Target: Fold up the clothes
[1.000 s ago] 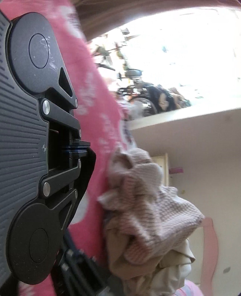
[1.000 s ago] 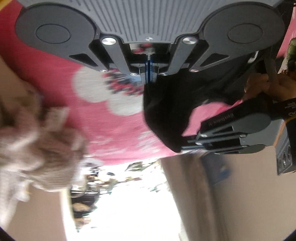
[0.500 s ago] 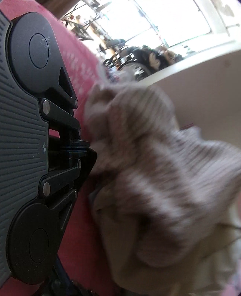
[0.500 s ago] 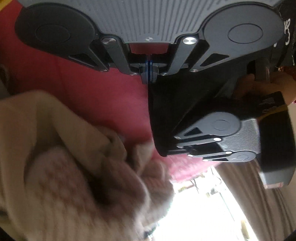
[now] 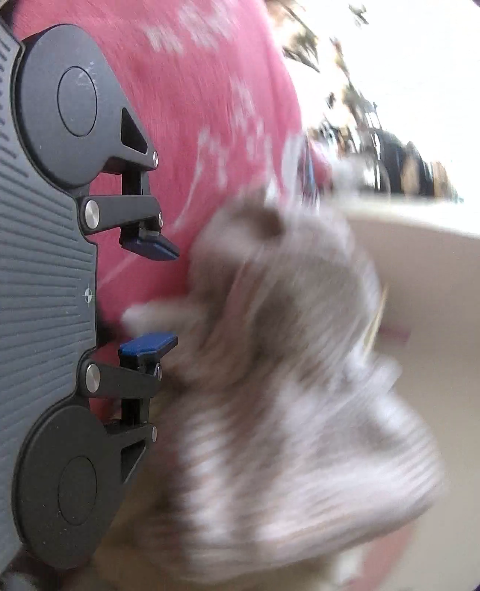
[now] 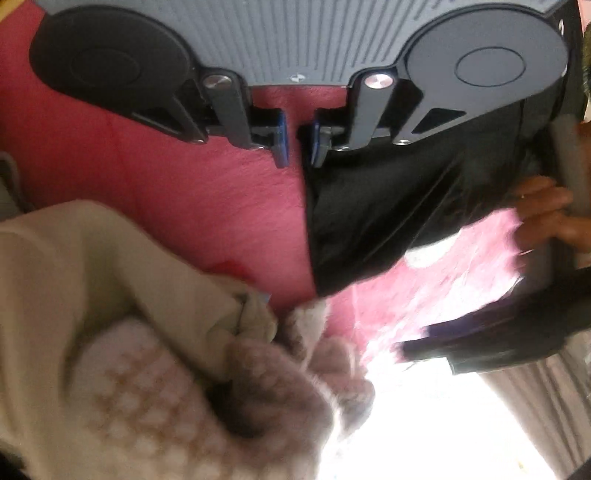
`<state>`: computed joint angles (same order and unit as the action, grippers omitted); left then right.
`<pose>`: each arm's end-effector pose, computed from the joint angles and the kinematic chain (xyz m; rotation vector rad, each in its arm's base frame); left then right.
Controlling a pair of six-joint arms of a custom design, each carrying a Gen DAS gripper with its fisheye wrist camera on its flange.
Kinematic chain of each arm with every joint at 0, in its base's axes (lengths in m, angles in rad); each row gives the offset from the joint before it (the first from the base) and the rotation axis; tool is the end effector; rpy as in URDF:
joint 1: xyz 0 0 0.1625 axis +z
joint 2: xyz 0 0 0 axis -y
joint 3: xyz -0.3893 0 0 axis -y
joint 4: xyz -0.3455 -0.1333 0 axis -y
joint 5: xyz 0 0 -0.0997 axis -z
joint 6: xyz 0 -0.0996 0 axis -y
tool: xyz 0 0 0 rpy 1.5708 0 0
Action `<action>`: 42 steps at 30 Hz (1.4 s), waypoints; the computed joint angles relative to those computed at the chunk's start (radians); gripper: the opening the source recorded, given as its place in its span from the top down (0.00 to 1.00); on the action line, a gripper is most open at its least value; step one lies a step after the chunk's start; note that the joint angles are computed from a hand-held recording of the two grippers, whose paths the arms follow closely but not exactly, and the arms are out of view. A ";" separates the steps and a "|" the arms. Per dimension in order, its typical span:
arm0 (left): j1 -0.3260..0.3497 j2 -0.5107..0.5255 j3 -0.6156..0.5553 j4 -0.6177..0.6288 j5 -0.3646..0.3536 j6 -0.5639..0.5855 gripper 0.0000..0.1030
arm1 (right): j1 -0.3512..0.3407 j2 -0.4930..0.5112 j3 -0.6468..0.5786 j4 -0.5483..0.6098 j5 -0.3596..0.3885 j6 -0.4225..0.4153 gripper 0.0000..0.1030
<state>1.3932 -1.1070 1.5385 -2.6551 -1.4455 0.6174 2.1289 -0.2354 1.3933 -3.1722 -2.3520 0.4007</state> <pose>0.0326 -0.6431 0.3482 1.0108 2.5585 -0.8710 0.3912 -0.5074 -0.0843 -0.0345 -2.4846 0.9649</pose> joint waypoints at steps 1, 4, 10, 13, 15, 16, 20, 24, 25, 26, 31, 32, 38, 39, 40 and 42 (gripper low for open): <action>0.011 -0.018 -0.020 0.022 -0.004 -0.014 0.58 | 0.008 0.005 -0.009 -0.018 -0.034 -0.015 0.84; 0.039 -0.067 -0.080 0.093 -0.001 -0.042 0.58 | 0.022 0.006 -0.018 -0.084 -0.075 -0.071 0.83; 0.116 -0.202 -0.055 0.179 0.089 0.047 0.57 | 0.013 0.109 -0.255 0.038 0.038 -0.222 0.83; 0.168 -0.258 -0.001 0.155 0.101 0.081 0.57 | 0.007 0.205 -0.456 0.172 0.062 -0.279 0.85; 0.188 -0.288 0.051 0.109 0.126 0.112 0.57 | 0.005 0.271 -0.585 0.249 0.002 -0.311 0.86; 0.197 -0.305 0.075 0.092 0.133 0.126 0.57 | 0.004 0.306 -0.646 0.270 -0.047 -0.340 0.86; 0.221 -0.332 0.110 0.082 0.125 0.138 0.57 | -0.022 0.242 -0.562 0.337 -0.092 -0.141 0.83; 0.230 -0.333 0.120 0.085 0.134 0.137 0.57 | -0.024 0.062 -0.234 0.279 -0.010 0.062 0.82; 0.236 -0.336 0.130 0.074 0.131 0.154 0.57 | -0.021 0.029 -0.169 0.259 0.010 0.085 0.77; 0.240 -0.338 0.140 0.063 0.129 0.174 0.57 | -0.021 0.002 -0.119 0.254 0.036 0.114 0.73; 0.238 -0.330 0.179 0.001 0.131 0.227 0.57 | -0.041 -0.044 -0.023 0.231 0.135 0.219 0.70; 0.238 -0.328 0.183 -0.002 0.132 0.224 0.57 | -0.047 -0.044 -0.010 0.204 0.155 0.227 0.71; 0.252 -0.335 0.216 -0.030 0.130 0.198 0.56 | -0.039 -0.041 0.008 0.149 0.168 0.273 0.96; 0.252 -0.335 0.216 -0.029 0.130 0.193 0.56 | -0.033 -0.052 0.025 0.146 0.158 0.302 0.96; 0.252 -0.335 0.213 -0.025 0.129 0.185 0.56 | -0.028 -0.064 0.045 0.154 0.155 0.343 0.96; 0.254 -0.333 0.207 -0.017 0.126 0.173 0.56 | -0.025 -0.070 0.065 0.180 0.156 0.414 0.96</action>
<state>1.6468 -1.4396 1.7452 -2.6723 -1.3194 0.7902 2.1038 -0.3056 1.4582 -2.9925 -2.1960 0.8151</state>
